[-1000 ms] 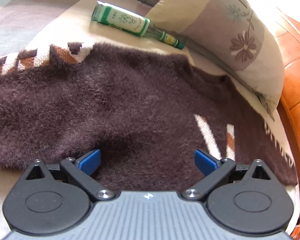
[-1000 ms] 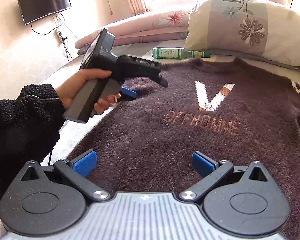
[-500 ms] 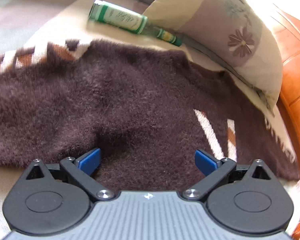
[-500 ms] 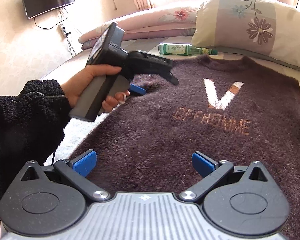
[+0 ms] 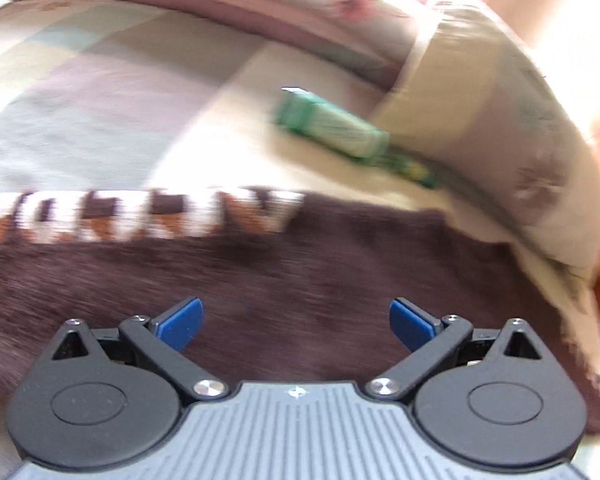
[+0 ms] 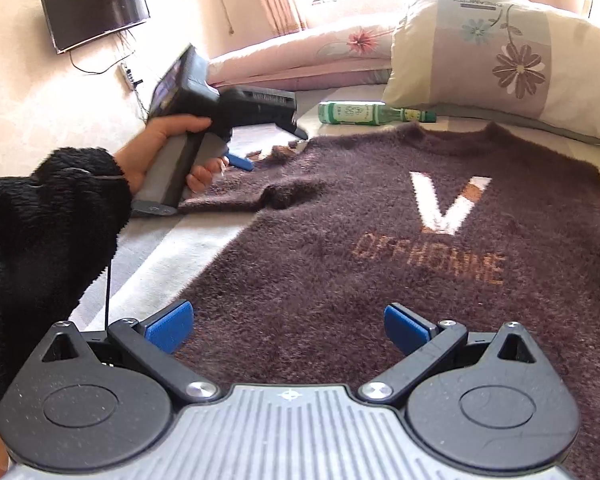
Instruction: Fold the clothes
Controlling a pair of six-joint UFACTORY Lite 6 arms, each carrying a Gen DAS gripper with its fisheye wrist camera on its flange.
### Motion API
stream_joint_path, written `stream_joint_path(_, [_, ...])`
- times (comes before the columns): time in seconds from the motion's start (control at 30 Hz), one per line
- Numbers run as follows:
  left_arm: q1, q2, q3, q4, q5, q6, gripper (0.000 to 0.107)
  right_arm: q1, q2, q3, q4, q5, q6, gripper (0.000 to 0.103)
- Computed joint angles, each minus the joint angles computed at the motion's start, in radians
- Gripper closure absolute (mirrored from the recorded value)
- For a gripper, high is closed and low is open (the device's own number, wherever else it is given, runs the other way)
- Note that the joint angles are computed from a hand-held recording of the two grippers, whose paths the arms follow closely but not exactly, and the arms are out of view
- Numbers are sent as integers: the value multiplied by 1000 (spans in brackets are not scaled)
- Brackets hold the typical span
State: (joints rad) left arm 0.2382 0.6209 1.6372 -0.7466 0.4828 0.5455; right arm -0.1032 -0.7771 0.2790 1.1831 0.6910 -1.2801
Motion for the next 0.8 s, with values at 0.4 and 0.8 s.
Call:
stream_joint_path(0.4, [205, 193, 293, 68, 82, -63, 8, 52, 196, 47, 33, -38, -21, 0])
stream_joint_path(0.8, [571, 199, 243, -141, 284, 188, 13, 67, 264, 59, 28, -29, 12, 0])
